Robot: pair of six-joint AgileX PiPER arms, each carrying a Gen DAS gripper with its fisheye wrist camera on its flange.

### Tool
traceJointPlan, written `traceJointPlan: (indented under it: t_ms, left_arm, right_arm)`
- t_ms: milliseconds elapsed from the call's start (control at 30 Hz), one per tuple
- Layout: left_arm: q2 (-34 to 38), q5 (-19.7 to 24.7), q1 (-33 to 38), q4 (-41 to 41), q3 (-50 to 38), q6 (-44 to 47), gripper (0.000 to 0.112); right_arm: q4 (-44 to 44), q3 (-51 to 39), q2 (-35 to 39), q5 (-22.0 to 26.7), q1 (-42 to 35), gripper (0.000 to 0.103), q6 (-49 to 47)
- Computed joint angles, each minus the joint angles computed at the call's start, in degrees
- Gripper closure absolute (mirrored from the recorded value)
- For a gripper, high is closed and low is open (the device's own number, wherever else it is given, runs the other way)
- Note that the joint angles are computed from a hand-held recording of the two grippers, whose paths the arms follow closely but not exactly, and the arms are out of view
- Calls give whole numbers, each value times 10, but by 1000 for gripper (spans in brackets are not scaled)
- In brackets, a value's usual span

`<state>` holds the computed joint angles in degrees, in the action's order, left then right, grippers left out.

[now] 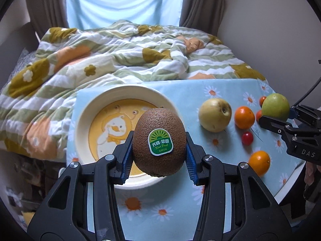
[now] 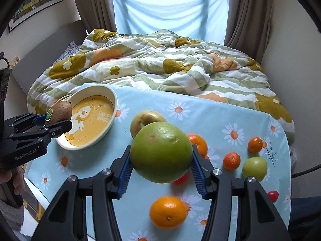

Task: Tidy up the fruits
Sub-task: 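Carry the kiwi and pomelo over the white bowl with both grippers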

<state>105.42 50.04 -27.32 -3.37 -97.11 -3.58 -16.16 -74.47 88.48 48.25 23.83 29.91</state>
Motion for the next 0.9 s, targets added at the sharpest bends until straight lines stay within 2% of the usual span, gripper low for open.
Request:
traceJointPlan:
  t_ms: [300, 433, 700, 900]
  left_arm:
    - [98, 27, 85, -56, -110, 130, 61]
    - [161, 56, 106, -73, -184, 172, 61]
    - [251, 98, 108, -66, -296, 212, 61]
    - [283, 110, 97, -55, -332, 228, 61]
  right_arm:
    - [-22, -140, 121, 38, 45, 53, 68]
    - [-27, -183, 161, 51, 52, 53, 94]
    - [-36, -223, 198, 74, 51, 53, 133]
    - [-42, -236, 204, 96, 52, 53, 156]
